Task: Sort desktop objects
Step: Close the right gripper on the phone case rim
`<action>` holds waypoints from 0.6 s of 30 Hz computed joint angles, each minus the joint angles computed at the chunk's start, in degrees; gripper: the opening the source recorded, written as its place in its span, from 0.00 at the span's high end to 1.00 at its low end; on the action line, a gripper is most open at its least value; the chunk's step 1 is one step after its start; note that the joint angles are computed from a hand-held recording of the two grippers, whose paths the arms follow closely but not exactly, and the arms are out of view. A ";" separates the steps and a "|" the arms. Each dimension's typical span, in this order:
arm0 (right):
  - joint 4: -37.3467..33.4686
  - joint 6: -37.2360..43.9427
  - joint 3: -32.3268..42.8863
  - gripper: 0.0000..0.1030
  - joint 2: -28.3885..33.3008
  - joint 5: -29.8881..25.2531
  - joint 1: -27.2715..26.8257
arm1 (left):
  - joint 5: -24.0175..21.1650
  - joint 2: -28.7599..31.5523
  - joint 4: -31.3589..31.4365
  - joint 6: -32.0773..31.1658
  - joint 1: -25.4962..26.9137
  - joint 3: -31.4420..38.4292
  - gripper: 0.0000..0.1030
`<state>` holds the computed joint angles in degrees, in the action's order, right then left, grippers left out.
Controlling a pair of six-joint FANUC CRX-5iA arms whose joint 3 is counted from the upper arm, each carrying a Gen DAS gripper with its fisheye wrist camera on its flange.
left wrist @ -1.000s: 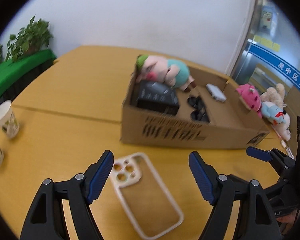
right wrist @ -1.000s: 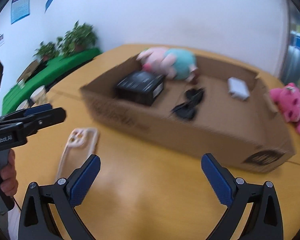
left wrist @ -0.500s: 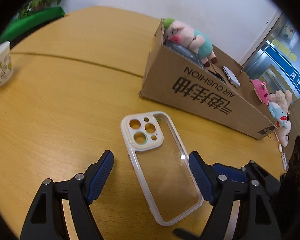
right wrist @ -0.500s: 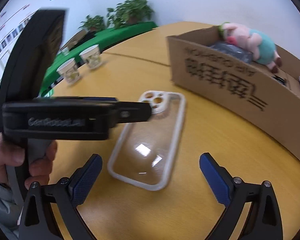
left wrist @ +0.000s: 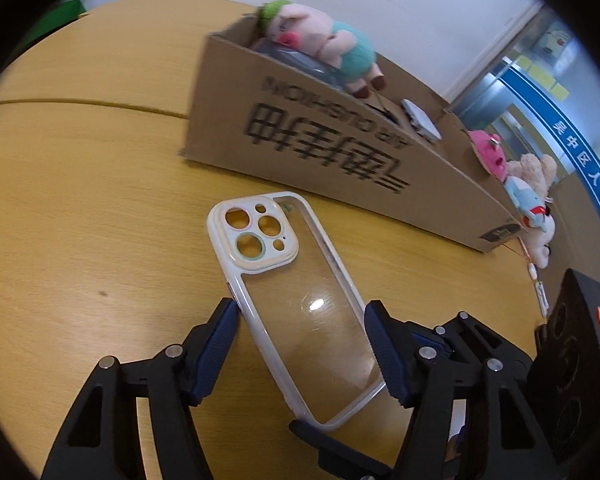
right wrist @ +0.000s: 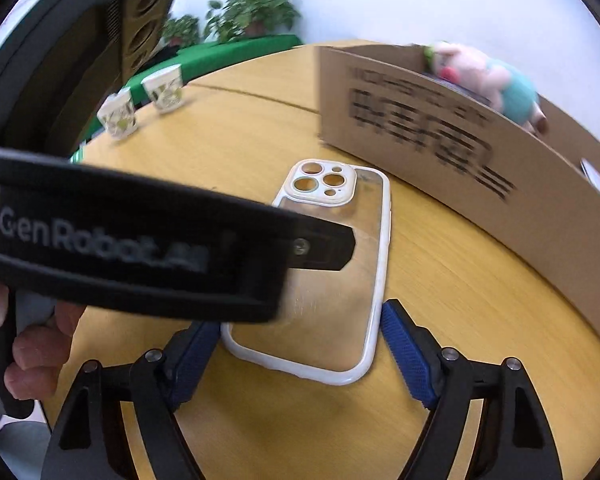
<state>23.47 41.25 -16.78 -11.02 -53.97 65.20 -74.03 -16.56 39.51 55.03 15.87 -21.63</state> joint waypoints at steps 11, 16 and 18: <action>-1.74 -12.88 -9.25 0.22 -13.01 3.71 -1.76 | 0.09 2.14 1.78 2.67 -5.58 2.07 0.68; -2.50 -11.94 -9.60 0.23 -15.37 4.32 -3.21 | 0.24 2.02 -0.09 5.03 -6.89 3.04 0.70; -2.23 -12.04 -9.61 0.23 -15.53 4.11 -3.08 | 0.18 1.86 -1.13 6.09 -7.35 3.55 0.70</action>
<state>21.24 29.21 -26.39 -26.55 -49.86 62.12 -73.85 -14.70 38.38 61.11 8.52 -18.08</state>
